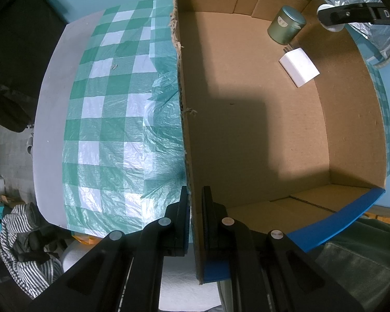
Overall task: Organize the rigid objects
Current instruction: 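Carry the pill bottle into the box and open the right gripper, then move the right gripper to the white plug charger and grasp it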
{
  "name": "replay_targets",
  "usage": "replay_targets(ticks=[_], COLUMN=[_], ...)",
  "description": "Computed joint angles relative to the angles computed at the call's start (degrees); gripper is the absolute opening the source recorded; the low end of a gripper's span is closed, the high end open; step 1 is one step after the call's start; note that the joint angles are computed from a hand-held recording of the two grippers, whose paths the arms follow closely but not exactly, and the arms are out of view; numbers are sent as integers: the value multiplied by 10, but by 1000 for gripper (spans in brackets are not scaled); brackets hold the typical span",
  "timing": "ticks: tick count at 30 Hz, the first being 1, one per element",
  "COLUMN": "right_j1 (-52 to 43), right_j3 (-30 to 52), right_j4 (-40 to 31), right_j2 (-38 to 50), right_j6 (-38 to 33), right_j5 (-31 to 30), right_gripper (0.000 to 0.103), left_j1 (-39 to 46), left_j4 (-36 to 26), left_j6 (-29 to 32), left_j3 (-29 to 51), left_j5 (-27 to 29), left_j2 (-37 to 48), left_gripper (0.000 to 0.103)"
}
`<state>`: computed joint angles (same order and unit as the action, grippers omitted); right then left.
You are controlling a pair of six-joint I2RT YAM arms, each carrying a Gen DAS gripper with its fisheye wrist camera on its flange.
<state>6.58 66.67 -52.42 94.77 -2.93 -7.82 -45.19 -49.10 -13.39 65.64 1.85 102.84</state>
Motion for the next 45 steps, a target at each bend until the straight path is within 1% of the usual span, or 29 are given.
replay_targets(ticks=[6, 16, 20, 23, 34, 45], right_j1=[1, -8, -22, -32, -85, -173], right_j3=[1, 11, 15, 15, 9, -21], right_j4=[0, -3, -9, -13, -47, -73], right_j2=[8, -4, -14, -23, -73, -118], right_j6=[6, 14, 15, 14, 1, -36], right_j5=[3, -6, -11, -13, -17, -18], right_gripper=[59, 59, 63, 64, 66, 67], left_j1=[1, -1, -2, -4, -3, -6], left_j4=[0, 1, 1, 1, 2, -1], left_j6=[1, -1, -2, -3, 3, 7], left_j3=[0, 0, -2, 0, 0, 5], left_j5=[0, -3, -3, -4, -4, -5], left_j2=[0, 0, 0, 1, 2, 7], left_gripper=[8, 8, 8, 8, 8, 8])
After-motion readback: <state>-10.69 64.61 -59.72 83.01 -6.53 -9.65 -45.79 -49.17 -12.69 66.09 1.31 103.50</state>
